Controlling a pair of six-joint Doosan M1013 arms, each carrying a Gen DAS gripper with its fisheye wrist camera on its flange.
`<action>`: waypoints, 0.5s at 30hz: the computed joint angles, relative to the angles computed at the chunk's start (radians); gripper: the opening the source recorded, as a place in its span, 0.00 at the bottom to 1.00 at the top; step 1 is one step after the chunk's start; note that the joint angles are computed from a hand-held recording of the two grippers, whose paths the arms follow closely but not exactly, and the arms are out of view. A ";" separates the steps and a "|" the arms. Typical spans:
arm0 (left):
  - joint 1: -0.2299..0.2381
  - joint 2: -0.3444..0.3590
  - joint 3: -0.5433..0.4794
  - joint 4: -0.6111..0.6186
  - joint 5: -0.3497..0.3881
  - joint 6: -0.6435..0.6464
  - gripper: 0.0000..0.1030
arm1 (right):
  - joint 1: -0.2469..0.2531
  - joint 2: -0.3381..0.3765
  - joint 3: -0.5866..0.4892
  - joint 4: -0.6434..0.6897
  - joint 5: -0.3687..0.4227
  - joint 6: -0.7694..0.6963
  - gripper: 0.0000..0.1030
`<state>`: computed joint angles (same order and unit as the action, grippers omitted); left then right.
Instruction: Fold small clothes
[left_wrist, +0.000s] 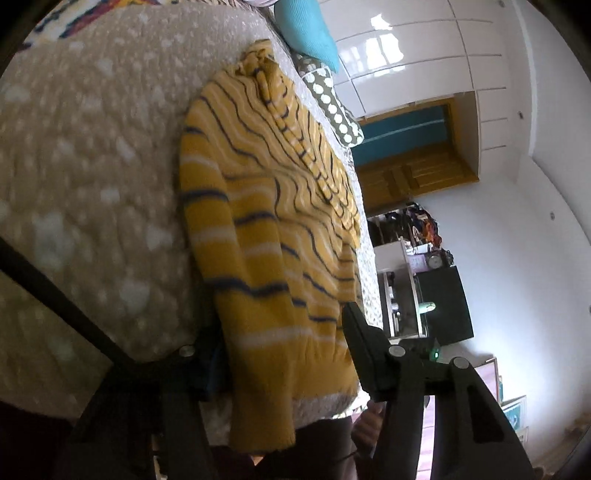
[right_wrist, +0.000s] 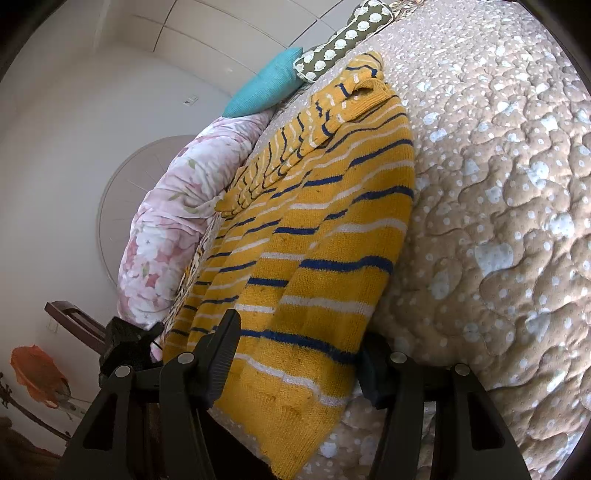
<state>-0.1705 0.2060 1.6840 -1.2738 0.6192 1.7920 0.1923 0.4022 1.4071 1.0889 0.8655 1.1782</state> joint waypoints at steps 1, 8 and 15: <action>-0.003 -0.001 0.003 -0.004 0.008 0.004 0.52 | 0.000 0.000 0.000 0.000 0.001 0.000 0.59; -0.012 -0.004 0.027 -0.076 0.017 0.082 0.55 | 0.002 -0.004 -0.001 -0.019 0.029 0.032 0.59; 0.000 0.007 0.024 -0.136 0.050 0.105 0.58 | 0.031 -0.012 0.001 -0.051 0.065 0.067 0.59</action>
<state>-0.1707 0.2125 1.7083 -1.4099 0.6695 1.8973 0.2233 0.3907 1.4079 1.0376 0.9307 1.2447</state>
